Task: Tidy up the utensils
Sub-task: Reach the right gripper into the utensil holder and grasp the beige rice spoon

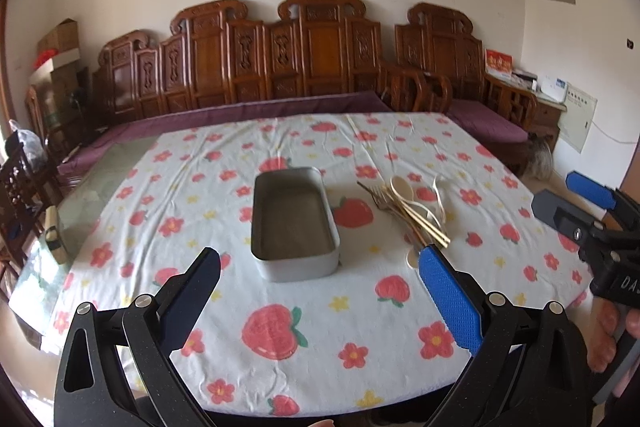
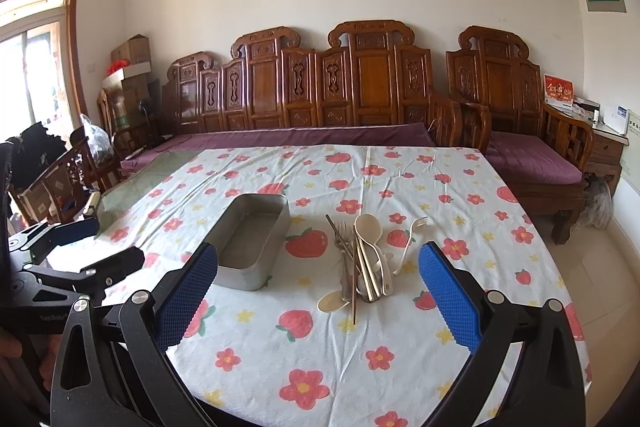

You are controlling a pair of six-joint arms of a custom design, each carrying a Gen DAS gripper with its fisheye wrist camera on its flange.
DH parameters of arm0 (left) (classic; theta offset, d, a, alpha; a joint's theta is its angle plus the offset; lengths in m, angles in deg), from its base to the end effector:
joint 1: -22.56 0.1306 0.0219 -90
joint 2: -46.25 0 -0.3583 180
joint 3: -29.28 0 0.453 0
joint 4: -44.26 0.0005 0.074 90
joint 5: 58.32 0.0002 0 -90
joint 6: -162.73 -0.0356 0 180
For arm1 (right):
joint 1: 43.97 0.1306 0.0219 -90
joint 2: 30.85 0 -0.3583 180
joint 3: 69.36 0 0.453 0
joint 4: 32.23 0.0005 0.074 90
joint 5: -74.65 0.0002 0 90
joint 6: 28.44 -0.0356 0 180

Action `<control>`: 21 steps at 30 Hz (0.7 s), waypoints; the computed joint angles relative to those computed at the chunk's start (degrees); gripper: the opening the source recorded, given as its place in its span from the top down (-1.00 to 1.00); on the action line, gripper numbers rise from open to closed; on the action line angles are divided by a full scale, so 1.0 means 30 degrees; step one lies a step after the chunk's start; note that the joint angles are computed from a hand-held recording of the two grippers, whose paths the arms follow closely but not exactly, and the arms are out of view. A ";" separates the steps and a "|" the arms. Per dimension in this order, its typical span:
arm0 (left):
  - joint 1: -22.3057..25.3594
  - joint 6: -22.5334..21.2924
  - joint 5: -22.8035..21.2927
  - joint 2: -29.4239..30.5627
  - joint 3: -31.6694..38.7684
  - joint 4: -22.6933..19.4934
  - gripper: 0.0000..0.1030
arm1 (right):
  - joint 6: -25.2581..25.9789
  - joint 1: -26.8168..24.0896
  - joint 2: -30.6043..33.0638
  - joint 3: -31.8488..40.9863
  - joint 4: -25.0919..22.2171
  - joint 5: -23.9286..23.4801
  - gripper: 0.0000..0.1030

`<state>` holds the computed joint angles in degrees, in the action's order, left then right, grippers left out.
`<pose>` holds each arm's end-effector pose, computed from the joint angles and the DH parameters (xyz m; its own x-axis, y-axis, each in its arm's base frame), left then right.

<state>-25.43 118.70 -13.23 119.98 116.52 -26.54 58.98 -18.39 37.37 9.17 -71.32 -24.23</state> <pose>0.2963 -0.2922 0.4968 -0.5862 -0.1101 -0.8027 -0.2166 0.9760 0.0244 0.3859 0.1903 0.4917 -0.4585 -0.1702 -0.8722 -0.5285 0.8413 0.1137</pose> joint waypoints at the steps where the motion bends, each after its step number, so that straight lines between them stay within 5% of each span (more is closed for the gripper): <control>1: 0.0145 -0.0174 0.0296 0.0062 -0.0082 0.0155 -0.87 | 0.0099 -0.0041 0.0145 0.0032 0.0038 -0.0050 -0.95; 7: 0.0789 -0.1420 0.1512 0.0312 -0.0474 0.1195 -0.87 | 0.0923 -0.0776 0.1617 0.0823 -0.0168 -0.0275 -0.82; 21: 0.2200 -0.3850 0.4575 0.1643 -0.0631 0.4247 -0.87 | 0.3500 -0.2566 0.7180 0.4109 -0.2546 -0.1948 -0.16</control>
